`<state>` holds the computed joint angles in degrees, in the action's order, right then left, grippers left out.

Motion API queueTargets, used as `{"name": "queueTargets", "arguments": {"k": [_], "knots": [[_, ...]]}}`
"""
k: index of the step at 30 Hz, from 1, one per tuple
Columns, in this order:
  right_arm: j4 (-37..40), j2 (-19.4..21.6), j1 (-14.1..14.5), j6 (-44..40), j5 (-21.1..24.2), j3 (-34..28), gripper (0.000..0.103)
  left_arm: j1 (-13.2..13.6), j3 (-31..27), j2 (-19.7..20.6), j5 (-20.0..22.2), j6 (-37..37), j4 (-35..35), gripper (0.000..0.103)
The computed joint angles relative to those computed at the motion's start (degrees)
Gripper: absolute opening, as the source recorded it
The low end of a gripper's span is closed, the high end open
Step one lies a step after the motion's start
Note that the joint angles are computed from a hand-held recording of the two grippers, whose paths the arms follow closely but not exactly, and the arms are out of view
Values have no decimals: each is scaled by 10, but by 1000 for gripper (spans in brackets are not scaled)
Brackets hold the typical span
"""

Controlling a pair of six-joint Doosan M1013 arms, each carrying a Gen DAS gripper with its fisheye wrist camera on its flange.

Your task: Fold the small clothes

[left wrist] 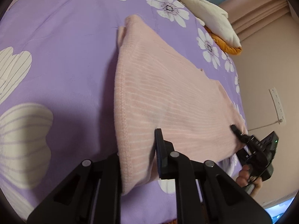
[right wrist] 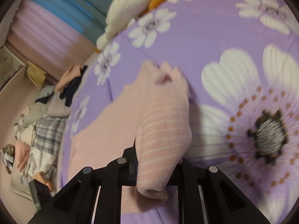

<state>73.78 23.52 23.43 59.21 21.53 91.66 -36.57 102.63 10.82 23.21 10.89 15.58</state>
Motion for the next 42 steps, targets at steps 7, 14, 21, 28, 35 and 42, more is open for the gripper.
{"name": "queueTargets", "arguments": {"k": [7, 14, 21, 28, 35, 42], "knots": [[110, -49, -2, -127, -61, 38, 18, -25, -5, 3, -5, 102, -70, 14], [-113, -61, 27, -34, -101, 17, 18, -26, -12, -1, 38, 95, -59, 19], [-66, -47, 48, -154, -29, -27, 18, -35, -1, -23, 78, -43, 65, 39], [-222, -23, 92, -99, 17, -68, 18, -39, 10, -39, 117, -120, 127, 46], [-354, 13, 124, -23, 110, -107, 18, -37, 14, -42, 145, -140, 139, 48], [-372, 26, 127, 1, 154, -115, 32, -36, 18, -46, 147, -136, 132, 52]]}}
